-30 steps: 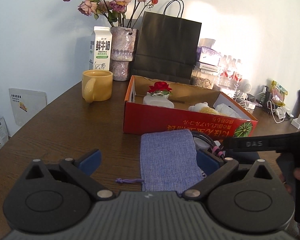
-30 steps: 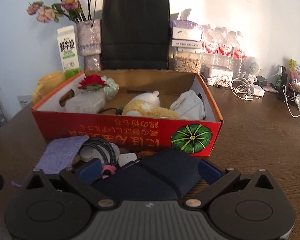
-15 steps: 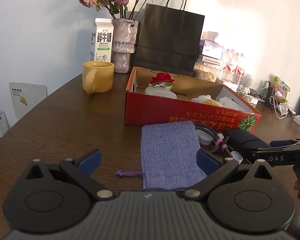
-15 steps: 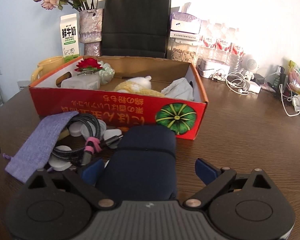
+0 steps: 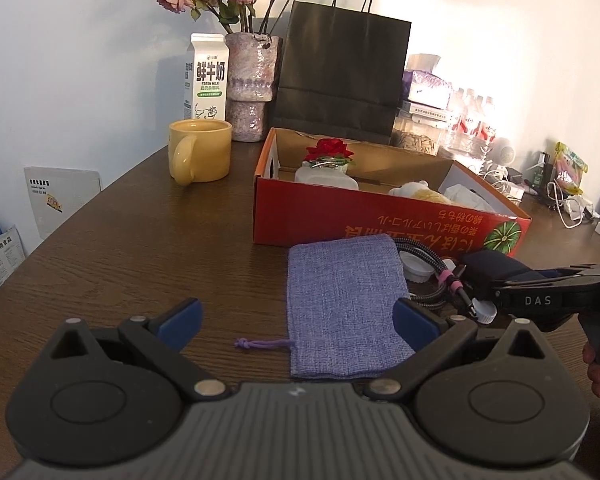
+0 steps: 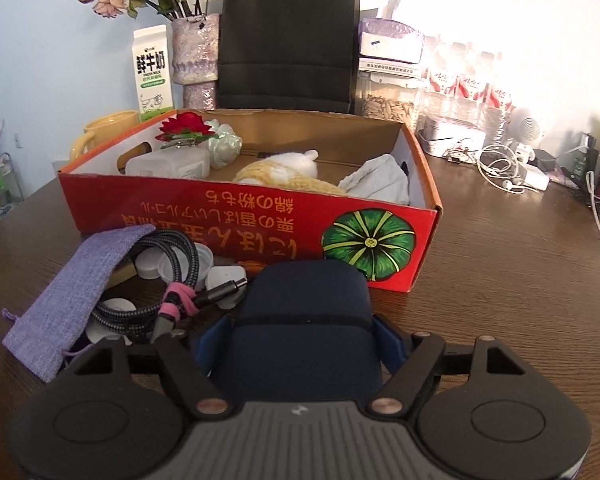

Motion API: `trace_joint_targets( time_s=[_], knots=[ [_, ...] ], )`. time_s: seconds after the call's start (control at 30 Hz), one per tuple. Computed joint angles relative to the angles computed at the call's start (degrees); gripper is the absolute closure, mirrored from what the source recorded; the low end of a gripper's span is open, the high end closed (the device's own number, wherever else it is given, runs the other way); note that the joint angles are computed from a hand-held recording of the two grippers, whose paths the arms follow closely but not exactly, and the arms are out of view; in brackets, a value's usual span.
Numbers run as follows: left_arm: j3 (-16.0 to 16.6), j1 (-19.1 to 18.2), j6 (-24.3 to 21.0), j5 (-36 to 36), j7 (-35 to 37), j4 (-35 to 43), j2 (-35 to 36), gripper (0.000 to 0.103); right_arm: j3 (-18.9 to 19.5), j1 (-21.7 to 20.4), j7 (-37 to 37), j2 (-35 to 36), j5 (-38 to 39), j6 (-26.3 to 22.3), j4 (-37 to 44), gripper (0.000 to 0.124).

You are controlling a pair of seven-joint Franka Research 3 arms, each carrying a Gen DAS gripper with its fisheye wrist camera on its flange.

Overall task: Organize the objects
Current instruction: 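Grasp the navy blue pouch with the right tool, then grasp the purple cloth bag with the left tool while the right tool holds the pouch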

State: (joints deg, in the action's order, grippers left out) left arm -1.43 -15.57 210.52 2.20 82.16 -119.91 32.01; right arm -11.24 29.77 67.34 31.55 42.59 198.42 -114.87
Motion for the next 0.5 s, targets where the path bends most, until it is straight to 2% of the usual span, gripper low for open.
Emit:
trace_joint_targets(
  time_s=[0.07, 0.17, 0.5],
  knots=[
    [0.2, -0.6, -0.4, -0.4, 0.4, 0.4, 0.2, 0.0, 5.0, -5.1, 1.6, -0.5, -3.8, 2.5, -1.2, 0.051],
    [0.7, -1.7, -1.4, -1.2, 1.2, 1.1, 0.6, 0.0, 10.2, -10.5, 4.2, -0.6, -8.8, 5.9, -2.7, 0.051],
    [3.1, -6.0, -4.3, -4.5, 3.4, 3.8, 2.0, 0.0, 15.6, -17.3, 12.5, -0.5, -17.8, 11.9, -5.5, 0.057]
  ],
)
